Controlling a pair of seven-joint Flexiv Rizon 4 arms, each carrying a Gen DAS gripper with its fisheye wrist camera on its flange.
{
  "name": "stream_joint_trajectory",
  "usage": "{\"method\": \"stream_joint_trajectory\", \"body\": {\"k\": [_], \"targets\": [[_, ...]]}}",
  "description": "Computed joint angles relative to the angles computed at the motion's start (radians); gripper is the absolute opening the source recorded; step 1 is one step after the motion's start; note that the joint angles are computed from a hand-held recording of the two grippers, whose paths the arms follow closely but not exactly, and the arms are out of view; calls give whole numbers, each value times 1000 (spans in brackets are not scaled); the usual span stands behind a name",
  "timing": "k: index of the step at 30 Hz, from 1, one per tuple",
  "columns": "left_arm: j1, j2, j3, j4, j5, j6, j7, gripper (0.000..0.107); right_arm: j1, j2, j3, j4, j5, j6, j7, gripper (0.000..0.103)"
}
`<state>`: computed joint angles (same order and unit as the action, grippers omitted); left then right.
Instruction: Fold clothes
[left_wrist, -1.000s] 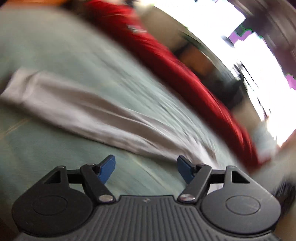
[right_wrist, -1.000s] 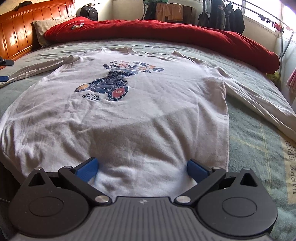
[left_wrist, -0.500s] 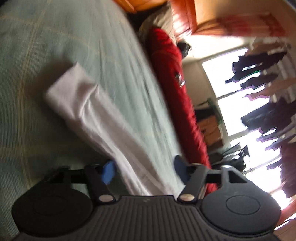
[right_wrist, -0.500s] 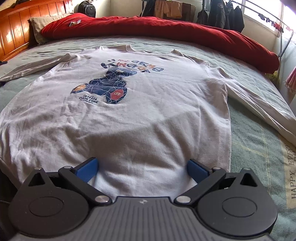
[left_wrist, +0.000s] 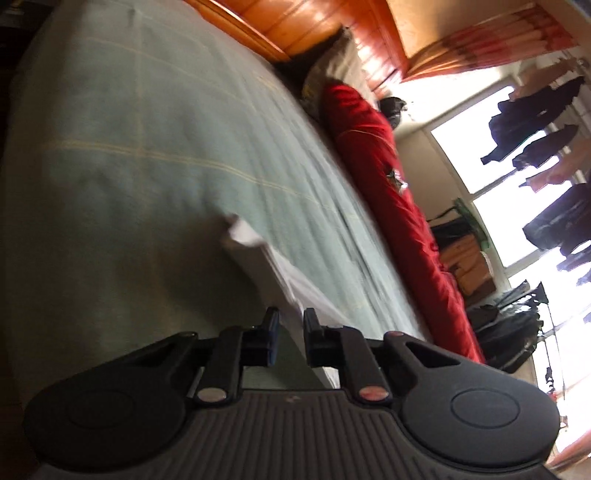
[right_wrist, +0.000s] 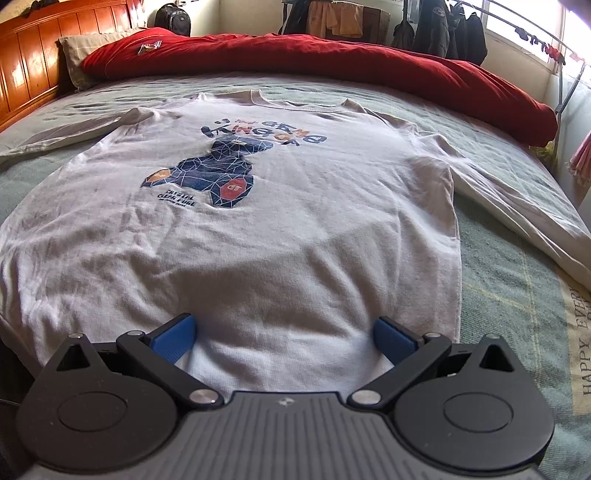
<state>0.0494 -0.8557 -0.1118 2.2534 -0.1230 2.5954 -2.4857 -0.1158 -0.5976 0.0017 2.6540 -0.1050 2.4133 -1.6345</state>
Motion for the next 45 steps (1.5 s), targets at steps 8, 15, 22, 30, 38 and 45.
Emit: {"method": "stream_joint_trajectory", "body": {"k": [8, 15, 22, 30, 38, 45], "targets": [[-327, 201, 163, 50, -347, -257, 511, 58, -6, 146, -24, 18, -42, -147, -67, 103], [-243, 186, -11, -177, -92, -447, 726, 69, -131, 161, 29, -4, -150, -111, 18, 103], [-256, 46, -121, -456, 36, -616, 832, 70, -307, 147, 52, -20, -410, -99, 154, 103], [-253, -102, -244, -724, 62, -821, 996, 71, -470, 41, 27, -245, -755, -93, 386, 103], [-302, -253, -313, -1020, -10, -1086, 1163, 73, -602, -184, -3, -656, -1229, -140, 1048, 103], [-507, -258, -48, -1278, -88, -1448, 1144, 73, -591, -155, -157, -763, -1496, -33, 1492, 103]]}}
